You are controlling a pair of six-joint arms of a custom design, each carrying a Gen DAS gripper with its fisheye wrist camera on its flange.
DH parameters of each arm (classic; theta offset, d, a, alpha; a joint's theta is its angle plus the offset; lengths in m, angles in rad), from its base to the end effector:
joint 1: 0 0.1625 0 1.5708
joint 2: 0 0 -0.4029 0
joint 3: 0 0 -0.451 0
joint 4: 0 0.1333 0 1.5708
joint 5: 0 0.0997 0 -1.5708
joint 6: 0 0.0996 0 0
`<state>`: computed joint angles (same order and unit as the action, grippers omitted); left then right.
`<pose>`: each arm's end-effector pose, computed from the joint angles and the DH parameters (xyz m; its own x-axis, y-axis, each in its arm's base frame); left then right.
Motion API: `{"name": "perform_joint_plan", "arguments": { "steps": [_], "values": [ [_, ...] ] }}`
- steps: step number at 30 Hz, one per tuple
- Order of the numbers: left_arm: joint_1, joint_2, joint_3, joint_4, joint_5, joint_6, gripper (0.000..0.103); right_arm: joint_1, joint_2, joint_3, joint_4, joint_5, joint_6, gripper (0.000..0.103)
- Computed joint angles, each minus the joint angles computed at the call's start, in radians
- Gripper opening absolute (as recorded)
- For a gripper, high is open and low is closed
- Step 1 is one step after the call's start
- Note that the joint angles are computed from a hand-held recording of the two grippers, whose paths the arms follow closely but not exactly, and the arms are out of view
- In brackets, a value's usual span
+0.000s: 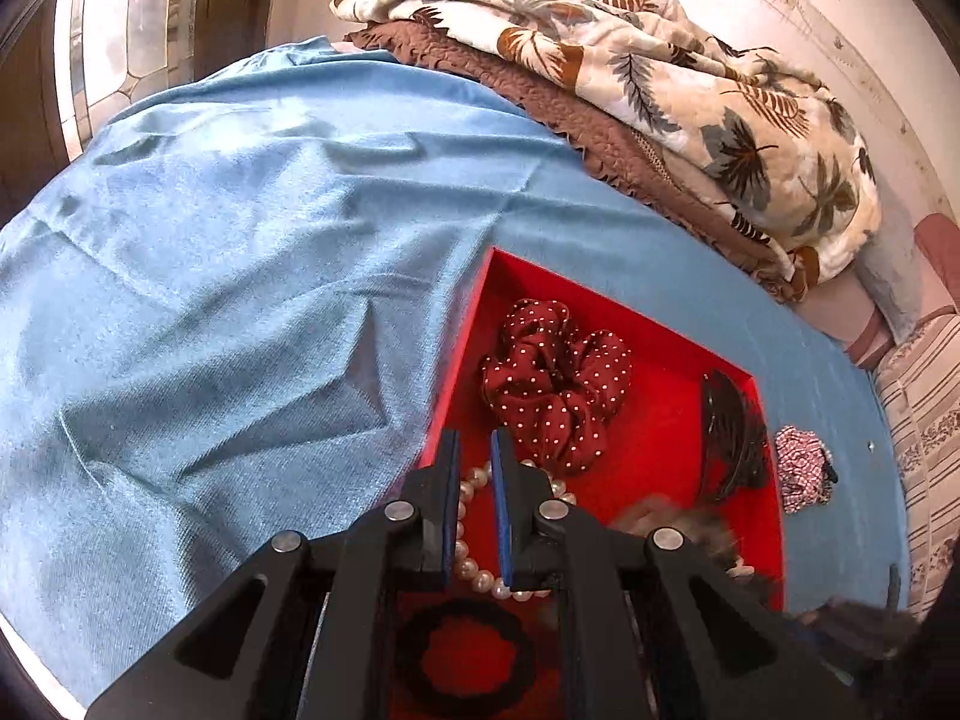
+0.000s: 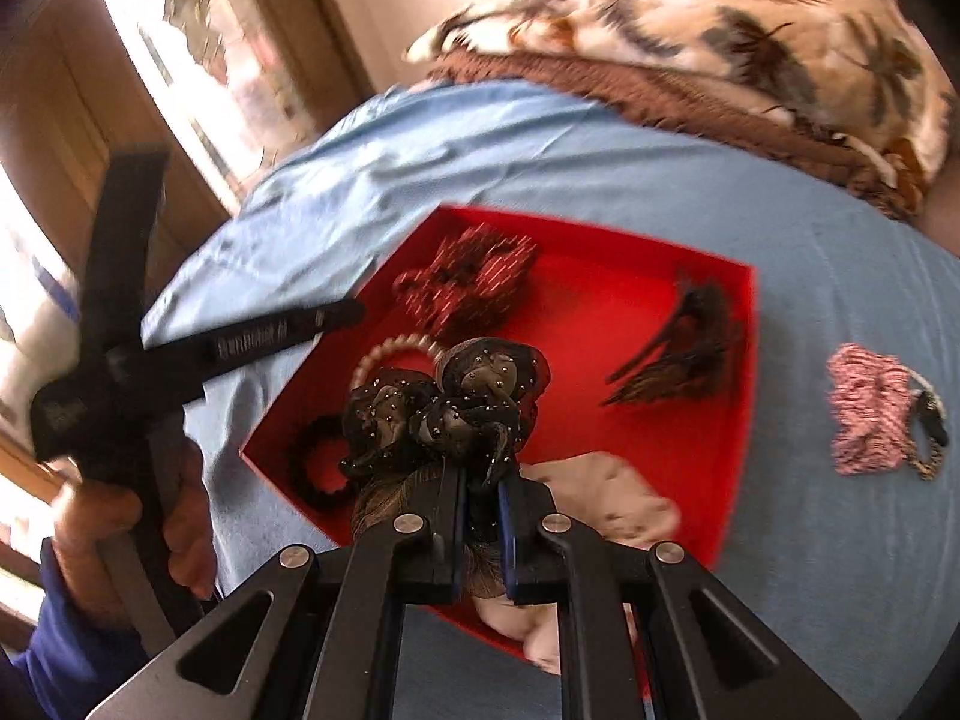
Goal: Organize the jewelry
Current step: 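Carry both items into the red tray and open both tools, then withdraw both open tools from the tray toward the remaining items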
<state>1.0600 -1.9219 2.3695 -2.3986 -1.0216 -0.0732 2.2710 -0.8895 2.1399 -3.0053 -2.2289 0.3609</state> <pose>-0.0301 -0.4326 0.3037 -0.8697 0.1881 -0.4563 0.3914 0.8260 -0.4056 0.3828 -0.3420 -0.0118 -0.8572 -0.1314 0.4979 -0.3536 0.8531 -0.3836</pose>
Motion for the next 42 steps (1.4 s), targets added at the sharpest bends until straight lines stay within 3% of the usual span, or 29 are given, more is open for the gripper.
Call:
{"name": "perform_joint_plan", "arguments": {
  "steps": [5, 6, 8, 10, 14, 18, 25, 32, 42],
  "values": [
    [0.005, -0.015, 0.000, -0.001, -0.016, -0.008, 0.012, 0.010, 0.038, -0.025, 0.063, -0.011, 0.006, 0.010],
    [0.005, -0.018, 0.001, -0.002, -0.015, -0.011, 0.015, 0.012, 0.040, -0.026, 0.068, -0.017, 0.009, 0.011],
    [0.003, -0.030, 0.007, -0.007, -0.006, -0.024, 0.037, 0.015, 0.039, -0.024, 0.072, -0.029, 0.021, 0.013],
    [0.001, -0.047, 0.017, -0.023, 0.008, -0.036, 0.044, 0.019, 0.033, -0.019, 0.075, -0.046, 0.029, 0.013],
    [0.008, -0.062, 0.021, -0.032, 0.002, -0.053, 0.046, 0.024, 0.011, 0.002, 0.079, -0.057, 0.045, 0.017],
    [-0.007, -0.072, 0.040, -0.048, 0.044, -0.054, 0.046, 0.036, -0.016, 0.027, 0.032, -0.045, 0.058, 0.043],
    [-0.064, -0.109, 0.095, -0.072, 0.157, -0.020, 0.053, 0.079, -0.096, 0.082, 0.010, -0.092, 0.067, 0.055],
    [-0.138, -0.119, 0.147, -0.089, 0.280, 0.009, 0.053, 0.099, -0.267, 0.227, 0.061, -0.190, 0.143, 0.057],
    [-0.289, -0.221, 0.262, -0.065, 0.404, 0.017, 0.054, 0.062, -0.672, 0.494, 0.281, -0.288, 0.391, 0.057]
  ]
}}
